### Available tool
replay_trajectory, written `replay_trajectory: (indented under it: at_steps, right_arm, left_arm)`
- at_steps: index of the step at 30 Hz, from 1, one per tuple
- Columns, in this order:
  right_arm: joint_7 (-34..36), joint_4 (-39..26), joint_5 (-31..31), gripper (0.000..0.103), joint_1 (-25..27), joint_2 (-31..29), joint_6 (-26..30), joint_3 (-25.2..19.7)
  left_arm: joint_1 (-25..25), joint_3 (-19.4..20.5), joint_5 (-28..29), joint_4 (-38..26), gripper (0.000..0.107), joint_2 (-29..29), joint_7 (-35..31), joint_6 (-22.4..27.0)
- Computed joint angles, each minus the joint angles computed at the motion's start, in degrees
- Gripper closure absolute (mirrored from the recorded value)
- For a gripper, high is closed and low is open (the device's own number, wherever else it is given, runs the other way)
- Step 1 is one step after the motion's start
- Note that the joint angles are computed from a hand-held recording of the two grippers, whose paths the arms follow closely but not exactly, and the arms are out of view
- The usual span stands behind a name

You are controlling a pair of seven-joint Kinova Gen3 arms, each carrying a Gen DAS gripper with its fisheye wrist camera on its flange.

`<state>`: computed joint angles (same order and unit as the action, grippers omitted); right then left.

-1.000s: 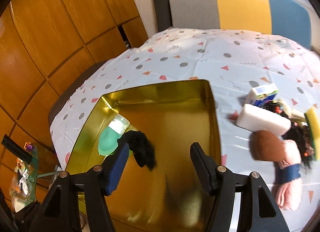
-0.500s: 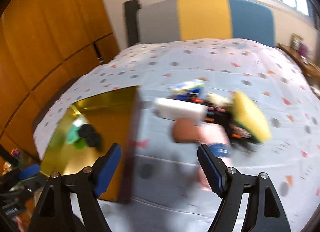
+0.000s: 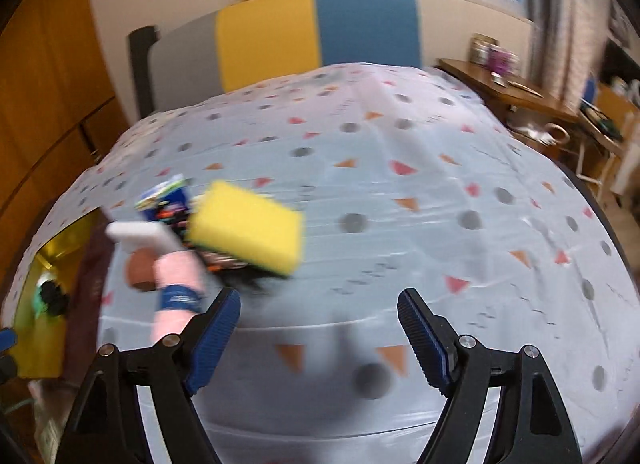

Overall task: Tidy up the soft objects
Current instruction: 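Grasp the pink towel with the blue band using the left tool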

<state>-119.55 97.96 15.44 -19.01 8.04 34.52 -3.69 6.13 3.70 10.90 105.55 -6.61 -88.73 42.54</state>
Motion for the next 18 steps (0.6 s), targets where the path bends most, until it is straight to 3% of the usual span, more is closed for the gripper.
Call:
replay_trajectory:
  at_steps: [11, 15, 18]
  right_arm:
    - [6.29, 3.41, -12.62, 0.019, 7.14, -1.37, -5.77, 0.32]
    - [8.95, 3.54, -15.88, 0.019, 7.87, -1.65, -6.26, -0.23]
    - [11.47, 3.81, -19.25, 0.017, 8.88, -1.84, -7.18, -0.48]
  left_arm:
    - [0.92, 2.89, 5.16, -10.04, 0.042, 17.13, 5.38, 1.69]
    - [2.72, 2.2, 3.0, -13.69, 0.029, 21.6, 9.84, 1.59]
    - [3.66, 2.08, 0.99, -16.35, 0.029, 24.39, 12.67, 2.13]
